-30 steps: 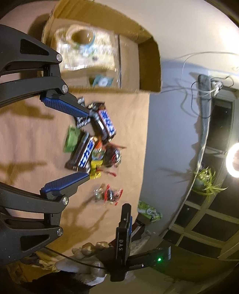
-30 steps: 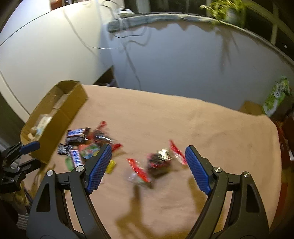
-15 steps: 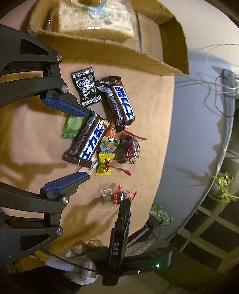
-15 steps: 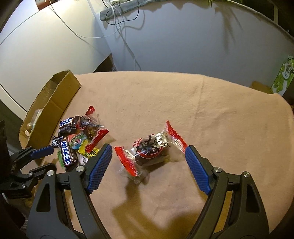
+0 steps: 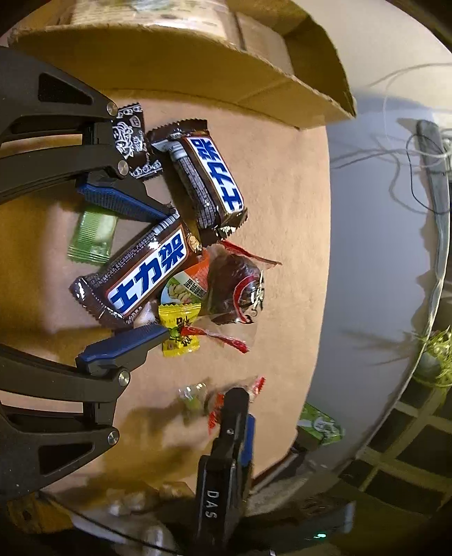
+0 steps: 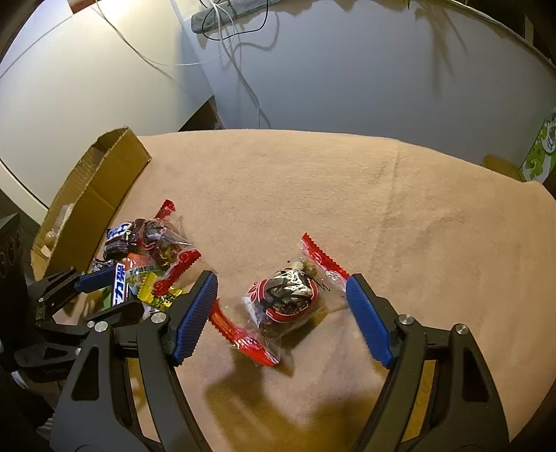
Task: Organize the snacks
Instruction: 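Grasp a chocolate bar with left gripper while right gripper grasps red-wrapped candy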
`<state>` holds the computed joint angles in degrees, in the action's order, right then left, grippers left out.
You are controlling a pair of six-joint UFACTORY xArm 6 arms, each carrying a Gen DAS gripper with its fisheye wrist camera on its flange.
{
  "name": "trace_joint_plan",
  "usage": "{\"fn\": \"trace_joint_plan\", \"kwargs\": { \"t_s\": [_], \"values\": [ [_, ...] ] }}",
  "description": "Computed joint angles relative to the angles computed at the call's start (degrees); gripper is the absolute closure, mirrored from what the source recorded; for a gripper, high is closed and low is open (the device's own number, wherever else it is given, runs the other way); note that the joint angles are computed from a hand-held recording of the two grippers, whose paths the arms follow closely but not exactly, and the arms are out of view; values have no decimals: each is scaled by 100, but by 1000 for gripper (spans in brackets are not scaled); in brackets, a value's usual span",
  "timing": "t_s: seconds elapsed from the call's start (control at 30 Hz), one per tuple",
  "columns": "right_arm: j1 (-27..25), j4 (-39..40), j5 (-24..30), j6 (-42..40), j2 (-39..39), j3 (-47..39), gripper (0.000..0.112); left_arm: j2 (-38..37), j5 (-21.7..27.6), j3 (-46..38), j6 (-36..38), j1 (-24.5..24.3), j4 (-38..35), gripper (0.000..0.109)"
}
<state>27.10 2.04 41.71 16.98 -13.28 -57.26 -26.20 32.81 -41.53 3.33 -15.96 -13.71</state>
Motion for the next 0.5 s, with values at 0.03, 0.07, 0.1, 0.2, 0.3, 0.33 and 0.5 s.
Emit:
{"fn": "trace_joint_plan", "kwargs": {
  "t_s": [0.03, 0.07, 0.1, 0.2, 0.3, 0.33, 0.5],
  "values": [
    [29, -131, 21, 45, 25, -14, 36, 3, -45, 18, -31, -24, 123, 48],
    [50, -227, 37, 73, 43, -21, 37, -18, -84, 54, -79, -49, 278, 48],
    [66, -314, 62, 87, 54, -28, 38, -21, -108, 65, -128, -66, 386, 52],
    [113, -526, 125, 115, 76, -44, 44, -30, -121, 84, 1, 1, 314, 58],
    [135, -685, 196, 175, 104, -85, 53, -55, -120, 114, 56, 36, 332, 72],
    [129, -669, 188, 157, 98, -83, 54, -71, -105, 123, 113, 60, 304, 75],
    [154, -725, 207, 160, 31, -57, 64, -60, -36, 97, 389, 183, -203, 81]
  ]
}}
